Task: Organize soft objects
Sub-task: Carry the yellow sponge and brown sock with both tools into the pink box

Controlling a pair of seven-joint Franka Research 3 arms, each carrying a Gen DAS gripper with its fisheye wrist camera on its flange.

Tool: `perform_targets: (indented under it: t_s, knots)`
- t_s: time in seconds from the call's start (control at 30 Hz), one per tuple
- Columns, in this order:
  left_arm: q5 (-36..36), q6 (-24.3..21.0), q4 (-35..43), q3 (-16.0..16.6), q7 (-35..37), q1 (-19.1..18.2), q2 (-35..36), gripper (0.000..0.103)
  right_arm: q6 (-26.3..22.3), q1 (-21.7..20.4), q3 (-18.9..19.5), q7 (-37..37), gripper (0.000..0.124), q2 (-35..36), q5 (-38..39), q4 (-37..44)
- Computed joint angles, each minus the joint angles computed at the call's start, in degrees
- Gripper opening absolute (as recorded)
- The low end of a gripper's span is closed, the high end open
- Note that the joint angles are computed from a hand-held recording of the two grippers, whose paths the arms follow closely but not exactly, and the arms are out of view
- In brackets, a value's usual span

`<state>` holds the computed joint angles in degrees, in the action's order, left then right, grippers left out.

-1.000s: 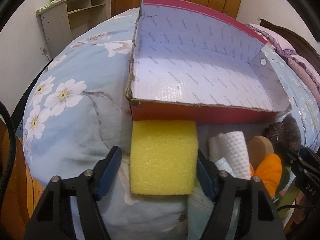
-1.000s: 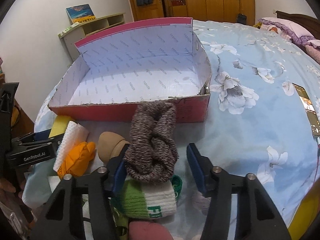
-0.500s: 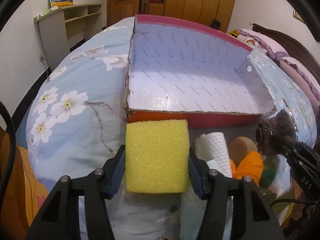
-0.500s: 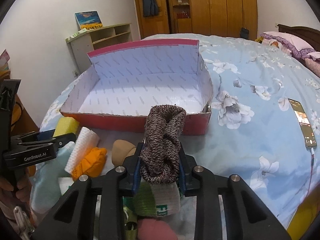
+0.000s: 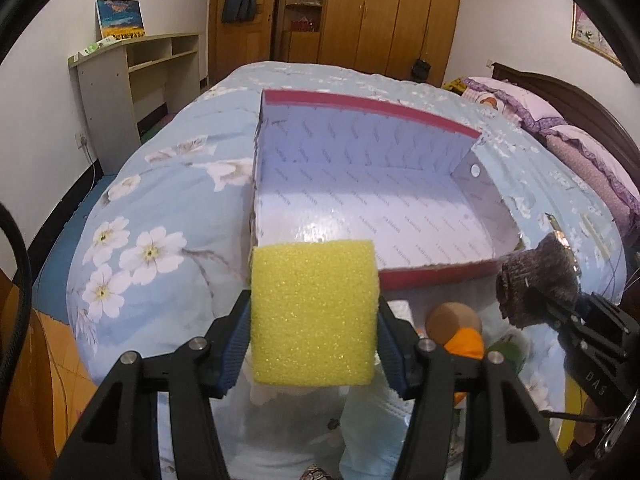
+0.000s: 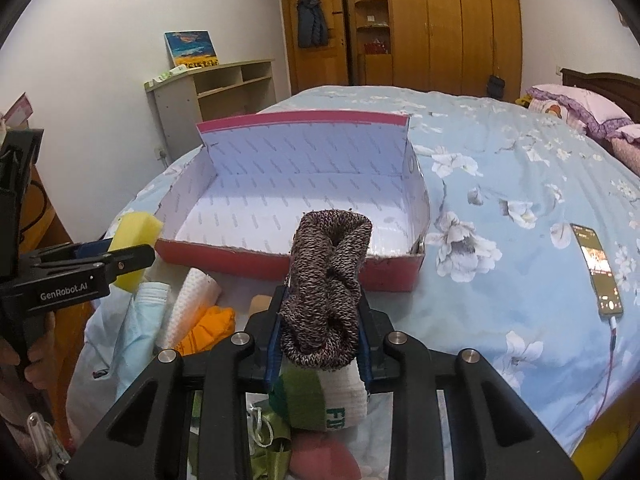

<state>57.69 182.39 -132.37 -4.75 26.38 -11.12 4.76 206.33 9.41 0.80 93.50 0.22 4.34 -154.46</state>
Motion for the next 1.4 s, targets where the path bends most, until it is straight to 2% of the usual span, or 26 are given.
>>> perform_targets:
  t_s: [0.23, 0.4, 0.47, 0.6, 0.83, 1.3, 1.4]
  knots:
    - [-3.83, 0.82, 0.73, -0.46, 3.80, 0.18, 0.01, 0.060, -0.67, -0.32, -0.30, 0.20, 0.030, -0.55, -1.22, 0.84]
    - [0.08, 0.95, 2.68, 1.36, 0.56, -1.43, 0.48, 0.060, -0.78, -0.05, -0.17, -1.57, 0.030, -0.90, 0.17, 1.44]
    - [-0.01, 0.78, 3.36, 1.09, 0.81, -1.33, 0.86, 0.060, -0.88, 0.05, -0.14, -2.50, 0.030, -0.86, 0.94, 1.96]
    - [-4.25, 0.74, 4.29, -0.27, 5.02, -0.62, 1.85, 0.060, -1.35, 0.13, -0.07, -4.46, 0.030, -0.36, 2.81, 3.26]
    - [-8.67, 0.14, 6.40, 0.74, 9.36, -2.30, 3.82, 0.060, -2.26, 0.03, 0.04, -7.03, 0.030, 0.91, 5.16, 5.71]
    - [-23.50, -2.52, 11.08, -2.18, 24.14, -1.17, 10.23, 0.060, -4.58, -1.36, 0.24, -9.84, 0.030, 7.03, 8.21, 13.08]
    - [-25.43, -3.04, 12.04, -1.78, 26.08, -1.71, 11.52, 0.060, -4.90, -1.42, 0.30, -10.47, 0.030, 8.40, 8.92, 14.30]
